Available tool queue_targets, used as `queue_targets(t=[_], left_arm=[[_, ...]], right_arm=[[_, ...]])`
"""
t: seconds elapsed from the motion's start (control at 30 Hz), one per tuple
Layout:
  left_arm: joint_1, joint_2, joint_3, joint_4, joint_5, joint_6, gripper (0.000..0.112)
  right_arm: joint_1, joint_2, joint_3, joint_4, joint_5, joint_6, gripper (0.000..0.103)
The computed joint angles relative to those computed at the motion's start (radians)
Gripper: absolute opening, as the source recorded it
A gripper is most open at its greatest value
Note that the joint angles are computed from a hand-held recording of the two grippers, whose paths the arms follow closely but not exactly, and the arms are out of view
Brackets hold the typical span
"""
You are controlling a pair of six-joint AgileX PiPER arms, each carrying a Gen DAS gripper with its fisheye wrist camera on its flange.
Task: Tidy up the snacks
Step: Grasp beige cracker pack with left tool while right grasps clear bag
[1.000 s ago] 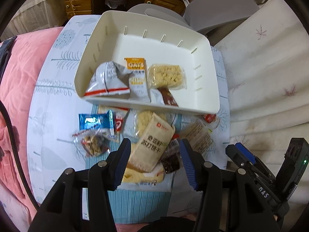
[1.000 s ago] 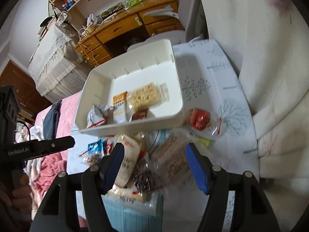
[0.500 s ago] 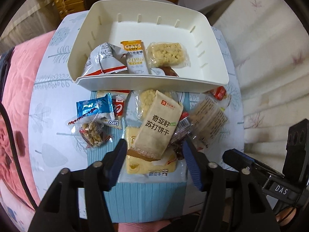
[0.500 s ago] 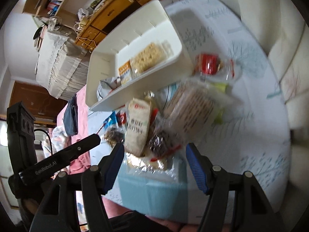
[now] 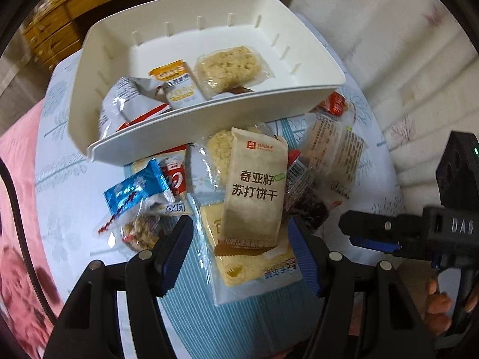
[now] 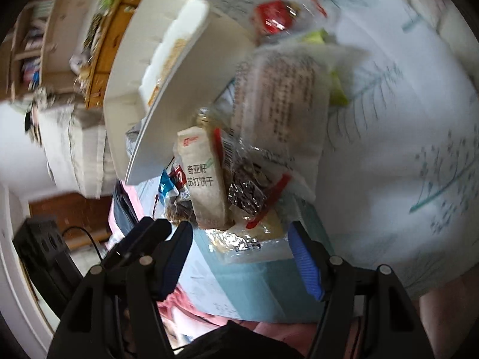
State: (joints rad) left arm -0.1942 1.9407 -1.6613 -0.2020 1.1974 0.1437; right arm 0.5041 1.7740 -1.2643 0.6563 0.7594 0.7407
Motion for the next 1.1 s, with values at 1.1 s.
queue_targets(t=[1.1], left_arm=[[-0.034, 0.196, -0.059, -0.019, -0.048, 0.116, 0.080]], right_arm=[[0.062, 0.263, -0.261, -0.232, 0.050, 0.709, 0.049]])
